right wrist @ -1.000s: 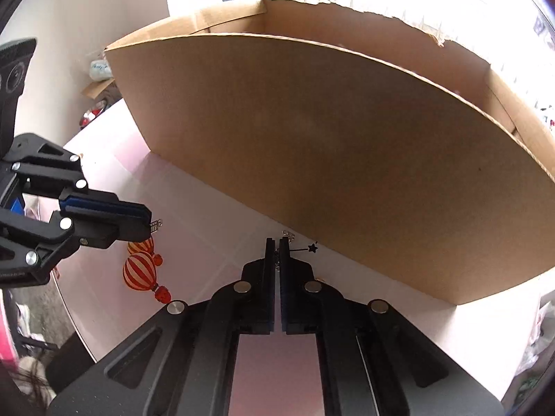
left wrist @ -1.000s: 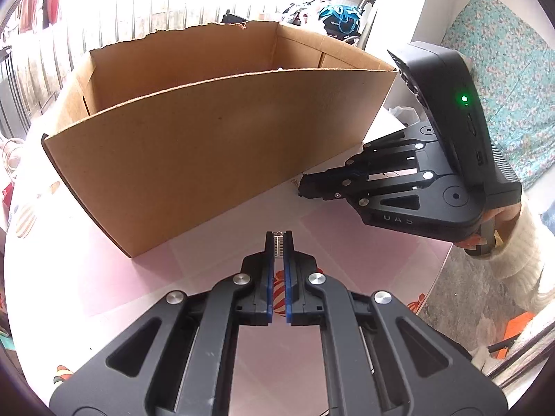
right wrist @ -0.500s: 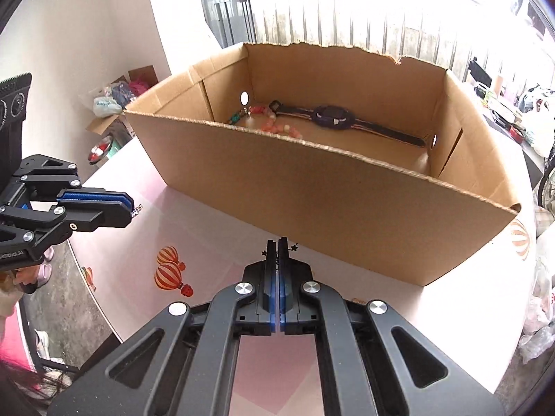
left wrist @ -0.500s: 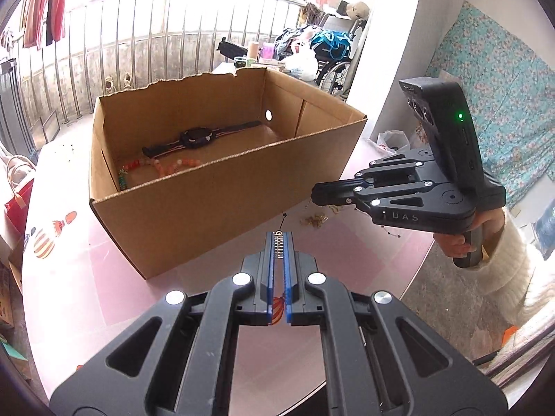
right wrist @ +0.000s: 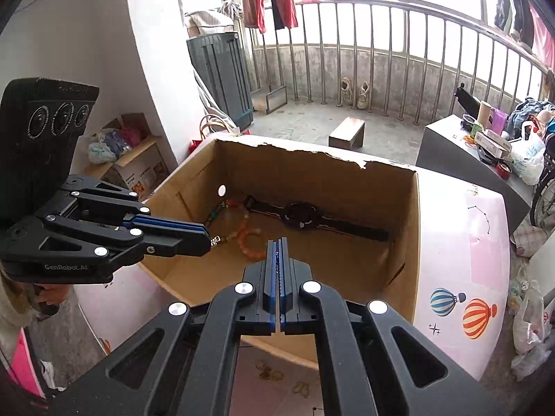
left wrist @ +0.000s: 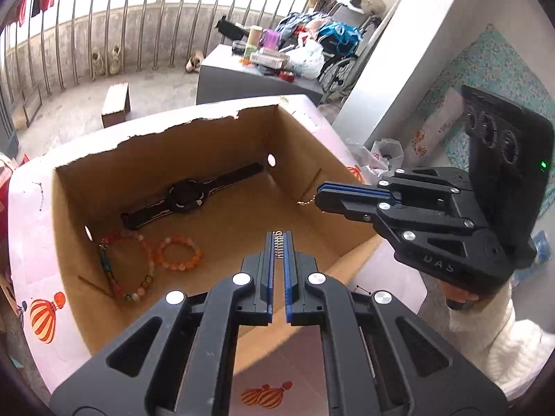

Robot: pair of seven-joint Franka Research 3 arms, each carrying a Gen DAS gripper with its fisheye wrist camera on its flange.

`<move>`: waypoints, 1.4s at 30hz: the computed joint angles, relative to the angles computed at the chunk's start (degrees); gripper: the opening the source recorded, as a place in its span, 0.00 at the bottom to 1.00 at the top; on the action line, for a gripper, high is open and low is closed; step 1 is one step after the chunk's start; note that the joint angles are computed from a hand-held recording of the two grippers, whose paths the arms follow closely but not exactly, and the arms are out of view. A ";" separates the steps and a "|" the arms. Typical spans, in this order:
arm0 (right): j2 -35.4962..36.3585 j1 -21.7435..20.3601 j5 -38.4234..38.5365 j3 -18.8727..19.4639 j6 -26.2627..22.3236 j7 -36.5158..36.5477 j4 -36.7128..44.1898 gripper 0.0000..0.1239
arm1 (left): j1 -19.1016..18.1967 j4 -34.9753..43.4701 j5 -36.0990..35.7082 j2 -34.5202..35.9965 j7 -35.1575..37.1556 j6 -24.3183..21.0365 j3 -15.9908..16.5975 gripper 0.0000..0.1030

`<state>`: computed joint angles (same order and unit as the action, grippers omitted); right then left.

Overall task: Organize jewelry
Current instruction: 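Lift the gold charm into the box and open the left tool, then move the left tool back to the remaining gold charms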

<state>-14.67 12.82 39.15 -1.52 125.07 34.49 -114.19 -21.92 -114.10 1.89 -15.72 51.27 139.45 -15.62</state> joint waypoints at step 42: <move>-15.20 -6.71 7.65 -6.37 -6.54 -5.87 -18.09 0.07 | -4.55 -10.02 14.47 -0.85 -11.26 5.65 -10.72 0.26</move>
